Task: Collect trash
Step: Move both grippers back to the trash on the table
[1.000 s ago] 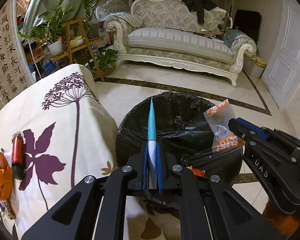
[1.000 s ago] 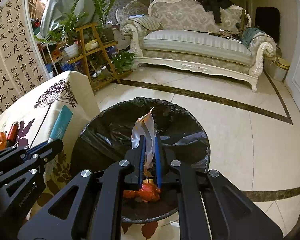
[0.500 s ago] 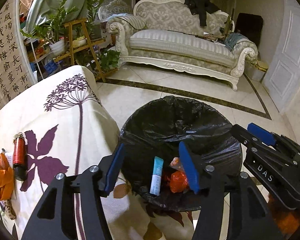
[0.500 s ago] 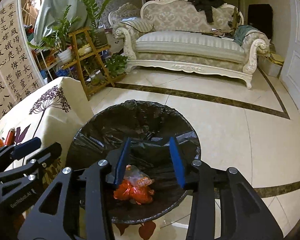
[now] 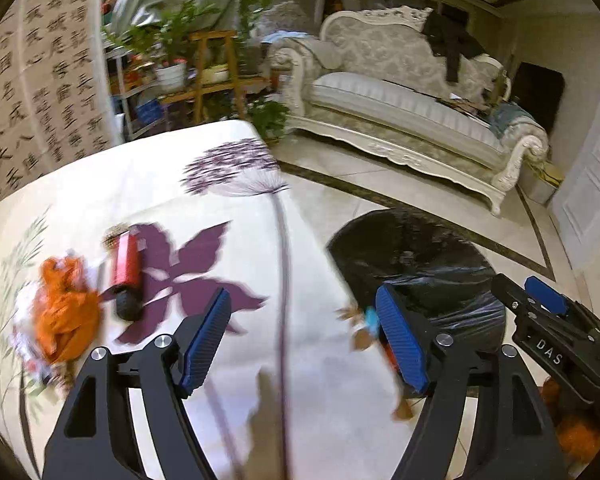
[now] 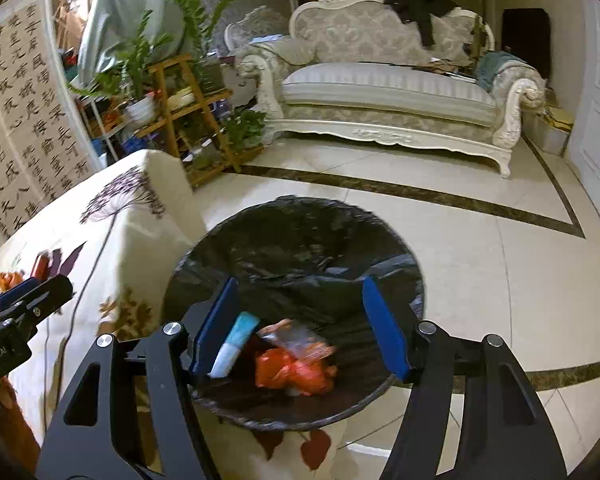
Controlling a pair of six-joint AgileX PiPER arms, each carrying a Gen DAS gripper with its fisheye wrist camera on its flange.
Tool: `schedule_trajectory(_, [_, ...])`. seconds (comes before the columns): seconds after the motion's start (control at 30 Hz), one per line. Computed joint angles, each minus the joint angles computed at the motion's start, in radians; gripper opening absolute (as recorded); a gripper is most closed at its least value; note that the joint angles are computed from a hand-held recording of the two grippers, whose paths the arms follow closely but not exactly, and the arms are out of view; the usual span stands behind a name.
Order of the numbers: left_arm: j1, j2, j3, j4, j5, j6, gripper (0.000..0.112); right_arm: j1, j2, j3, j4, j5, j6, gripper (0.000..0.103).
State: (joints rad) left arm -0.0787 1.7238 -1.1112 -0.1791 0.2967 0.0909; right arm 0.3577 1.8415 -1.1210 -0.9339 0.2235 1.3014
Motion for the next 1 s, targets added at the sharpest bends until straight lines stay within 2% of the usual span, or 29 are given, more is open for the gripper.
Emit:
schedule_trajectory(0.2, [0.078,-0.085,0.11,0.031,-0.022,-0.024,0.073,0.082,0.011,-0.026,0.1,-0.001,-0.082,0.064])
schedule_trajectory(0.3, [0.151,-0.12,0.148,-0.066,-0.019,0.084,0.073,0.127,0.021,-0.051,0.153,0.009,-0.135,0.064])
schedule_trajectory(0.47, [0.259,-0.158,0.188,-0.124,-0.017,0.156,0.073,0.201,0.039,-0.098,0.217,0.034,-0.21,0.064])
schedule_trajectory(0.7, [0.409,-0.158,0.221,-0.207,-0.015,0.253,0.073,0.284,0.077,-0.178,0.291,0.07,-0.302,0.064])
schedule_trajectory(0.9, [0.503,-0.108,0.194,-0.239,0.007,0.306,0.073,0.322,0.118,-0.243,0.361,0.097,-0.384,0.064])
schedule_trajectory(1.0, [0.52,-0.077,0.162,-0.21,0.023,0.276,0.073,0.331,0.132,-0.267,0.389,0.11,-0.42,0.064])
